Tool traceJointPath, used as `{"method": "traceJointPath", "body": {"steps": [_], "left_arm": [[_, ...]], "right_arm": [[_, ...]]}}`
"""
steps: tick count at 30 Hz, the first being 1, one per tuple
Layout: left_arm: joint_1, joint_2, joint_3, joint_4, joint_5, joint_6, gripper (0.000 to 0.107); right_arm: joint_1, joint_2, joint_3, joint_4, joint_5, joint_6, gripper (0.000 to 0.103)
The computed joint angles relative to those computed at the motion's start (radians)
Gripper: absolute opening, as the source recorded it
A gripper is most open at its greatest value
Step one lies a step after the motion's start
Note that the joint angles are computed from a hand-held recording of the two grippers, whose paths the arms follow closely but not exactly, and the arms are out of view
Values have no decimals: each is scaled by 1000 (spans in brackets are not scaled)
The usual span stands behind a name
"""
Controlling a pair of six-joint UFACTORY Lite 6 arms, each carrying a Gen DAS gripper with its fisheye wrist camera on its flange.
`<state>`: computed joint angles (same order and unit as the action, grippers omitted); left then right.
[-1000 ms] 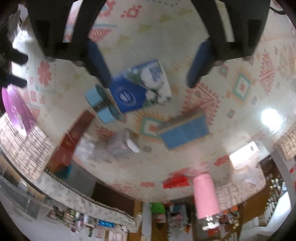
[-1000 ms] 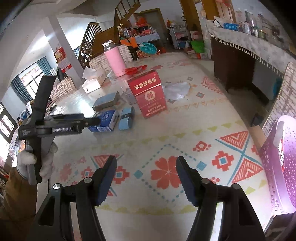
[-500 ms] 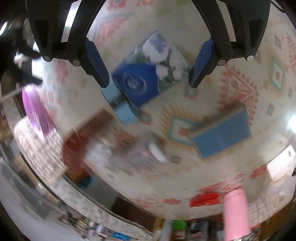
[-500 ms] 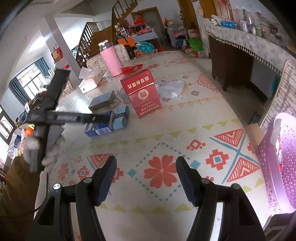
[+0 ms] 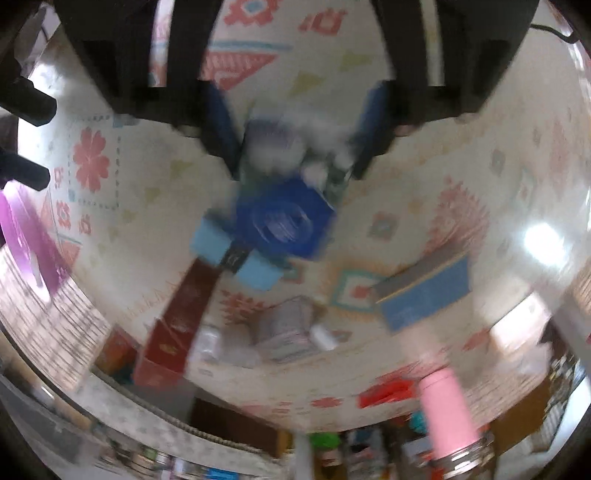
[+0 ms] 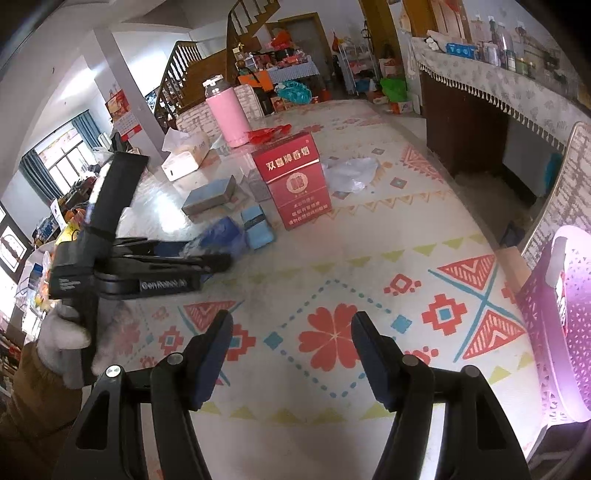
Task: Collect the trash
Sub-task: 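Grasp the blue Vinda tissue pack with the left gripper while the right grasps the light-blue pack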
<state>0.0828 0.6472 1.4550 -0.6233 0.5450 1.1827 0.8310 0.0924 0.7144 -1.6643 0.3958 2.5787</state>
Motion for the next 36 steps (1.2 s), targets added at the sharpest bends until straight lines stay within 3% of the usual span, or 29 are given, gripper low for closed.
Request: {"method": "traceJointPath", "body": {"steps": [3, 8, 16, 21, 24, 26, 29, 36], "left_arm": [[69, -56, -48, -84, 34, 80, 51], [139, -138, -139, -282, -38, 285, 51], [236, -38, -37, -370, 93, 357, 51], [242, 22, 29, -345, 90, 307, 51], [256, 28, 49, -344, 111, 295, 51], [263, 19, 41, -357, 117, 310, 52], [264, 14, 36, -366, 121, 323, 52], [259, 14, 21, -388, 73, 338, 52]], "right_arm": [[-13, 26, 28, -9, -14, -11, 71], [-53, 160, 185, 16, -55, -122, 71], [-149, 478, 615, 170, -132, -498, 71], [-171, 728, 968, 596, -20, -1013, 69], [-194, 845, 1117, 754, 37, -1174, 61], [-192, 882, 1156, 778, 70, -1190, 55], [-179, 867, 1135, 725, 99, -1116, 30], [-122, 663, 838, 527, 20, -828, 29]]}}
